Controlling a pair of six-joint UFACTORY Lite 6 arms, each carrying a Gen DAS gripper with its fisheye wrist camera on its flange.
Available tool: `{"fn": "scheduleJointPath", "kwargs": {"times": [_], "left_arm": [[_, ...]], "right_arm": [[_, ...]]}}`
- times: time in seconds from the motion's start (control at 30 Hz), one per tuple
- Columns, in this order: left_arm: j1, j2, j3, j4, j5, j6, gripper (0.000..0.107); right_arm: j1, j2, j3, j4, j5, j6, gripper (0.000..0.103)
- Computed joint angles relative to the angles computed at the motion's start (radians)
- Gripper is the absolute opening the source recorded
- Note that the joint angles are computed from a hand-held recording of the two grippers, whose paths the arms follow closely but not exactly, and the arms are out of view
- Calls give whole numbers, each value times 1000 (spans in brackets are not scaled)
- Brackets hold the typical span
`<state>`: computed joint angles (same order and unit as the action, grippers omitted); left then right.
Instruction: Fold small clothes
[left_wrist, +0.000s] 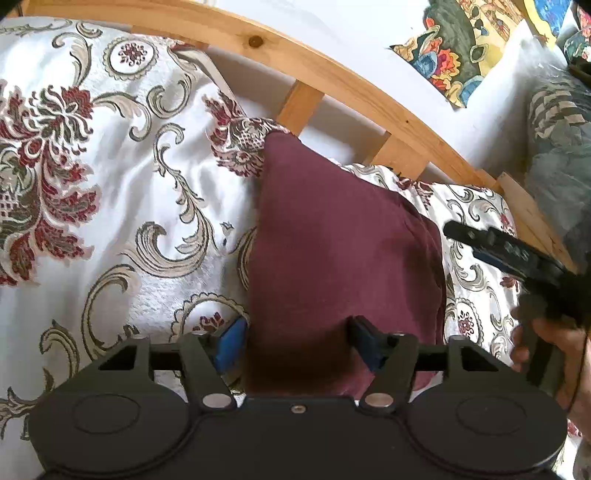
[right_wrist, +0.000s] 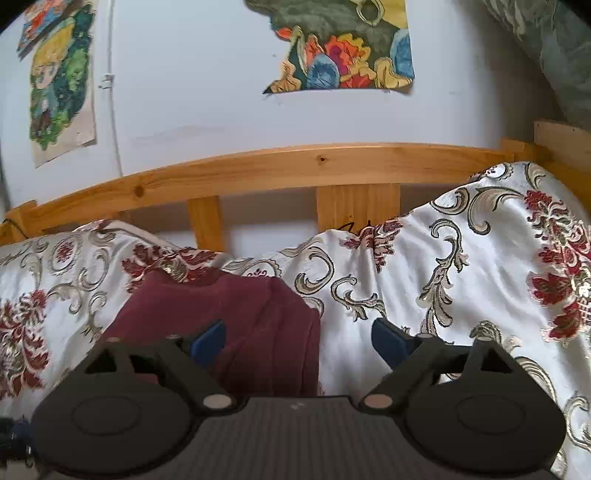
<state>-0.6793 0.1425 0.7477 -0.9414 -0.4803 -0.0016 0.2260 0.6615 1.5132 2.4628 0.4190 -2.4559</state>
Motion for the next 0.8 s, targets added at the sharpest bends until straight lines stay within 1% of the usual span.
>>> {"fn": "scheduleJointPath", "kwargs": {"times": [0.03,0.13,0.23,0.33,0.43,0.53,0.73,0.8], "left_arm": [[-9,-5,3,-40,-9,35,76],[-44,-26,14,-172,-46,164,82],[-86,-58,30,-334,-98,322,91],[-132,-103,37,-444,-165,431,97],[-197,-147,51,-549,-260,535,100],[-277,-183,70,-632,-377,627,102],[-430,-227,126,-760,-584,790,102],[-488,-242,139,-793,-656,832,102]], "right_arm": [[-2,-24,-36,21,11,-34,96],[-5,-96,-140,115,52,-149,101],[-9,-168,-236,169,93,-196,103],[-8,-258,-332,210,123,-217,103],[5,-353,-426,256,146,-248,103],[29,-470,-544,313,170,-288,103],[81,-715,-771,425,198,-350,103],[87,-809,-847,424,212,-359,103]]}}
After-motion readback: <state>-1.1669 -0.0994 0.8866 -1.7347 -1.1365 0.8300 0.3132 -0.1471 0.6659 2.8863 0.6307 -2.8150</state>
